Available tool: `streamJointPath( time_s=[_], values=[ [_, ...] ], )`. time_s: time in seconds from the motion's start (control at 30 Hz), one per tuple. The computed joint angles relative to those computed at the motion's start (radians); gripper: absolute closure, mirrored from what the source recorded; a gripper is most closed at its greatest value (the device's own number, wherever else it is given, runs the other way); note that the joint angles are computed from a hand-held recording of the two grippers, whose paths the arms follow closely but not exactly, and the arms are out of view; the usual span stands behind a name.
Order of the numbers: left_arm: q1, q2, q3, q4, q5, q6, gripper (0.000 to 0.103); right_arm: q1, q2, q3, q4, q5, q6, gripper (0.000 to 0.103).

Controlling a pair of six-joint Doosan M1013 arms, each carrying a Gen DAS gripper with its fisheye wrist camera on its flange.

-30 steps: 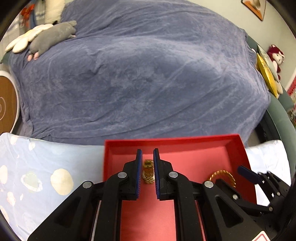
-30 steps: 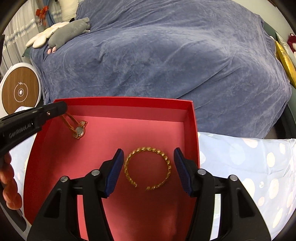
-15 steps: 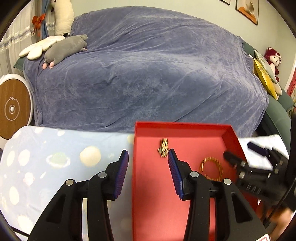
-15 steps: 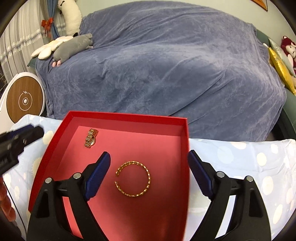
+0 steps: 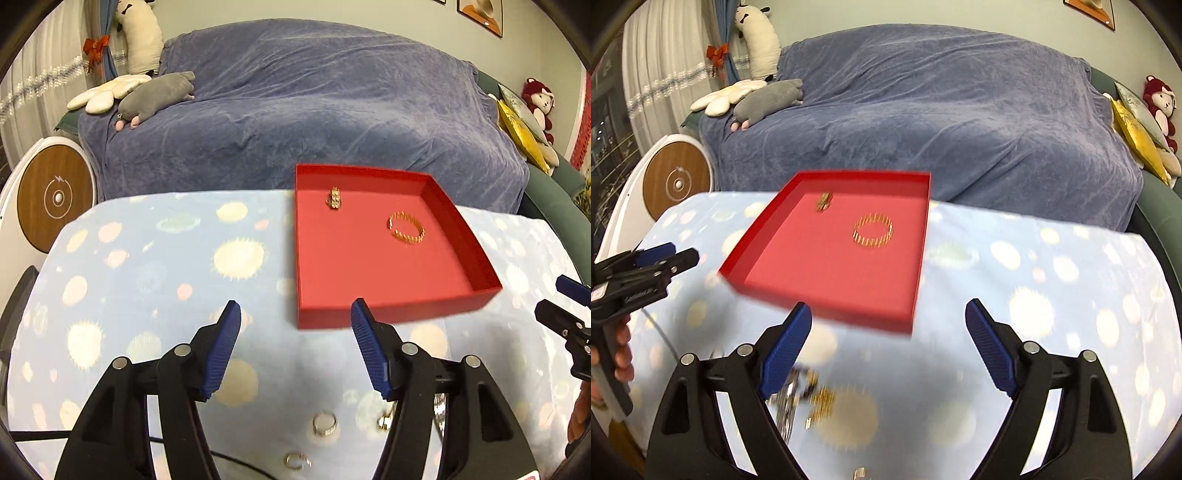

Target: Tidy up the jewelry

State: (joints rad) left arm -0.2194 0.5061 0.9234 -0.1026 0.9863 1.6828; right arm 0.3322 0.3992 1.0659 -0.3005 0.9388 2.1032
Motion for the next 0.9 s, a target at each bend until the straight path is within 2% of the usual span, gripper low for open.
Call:
streamJointPath(
  time_s=[0.13,0.27,0.43,0.5,0.6,0.63,0.73,0.8,0.9],
  values=[
    [0.006,-0.058,0.114,-0.024,0.010,-0.004,0.043,0.030,-0.071,0.123,-0.010,-0.033,0.073,0.020],
    [0.006,-0.103,0.209,-0.079,-0.010,0.033,0.043,0.042,-0.102,0.193,0.036,-0.044,0.132,0.020],
    [-0.012,-0.121,0.262,-0.141,-0.033,0.144,0.043,0.065,-0.098,0.216,0.007,-0.020,0.176,0.020],
    [-0.018,-0.115,0.259,-0.161,-0.036,0.163,0.043,0.078,-0.090,0.208,-0.039,0.006,0.183,0.020],
    [-0.025,-0.103,0.248,-0.181,-0.038,0.189,0.043,0.081,-0.092,0.217,-0.034,-0.001,0.176,0.020],
    [-0.030,-0.101,0.249,-0.174,-0.045,0.195,0.045,0.079,-0.091,0.216,-0.031,0.000,0.172,0.020],
    [-0.037,-0.087,0.236,-0.162,-0.035,0.200,0.060,0.079,-0.087,0.217,-0.029,0.007,0.165,0.023],
    [-0.032,-0.077,0.225,-0.180,-0.019,0.197,0.067,0.077,-0.086,0.219,-0.023,0.013,0.163,0.030],
    [-0.031,-0.075,0.225,-0.195,-0.022,0.213,0.082,0.073,-0.084,0.224,-0.007,0.022,0.160,0.034]
  ],
)
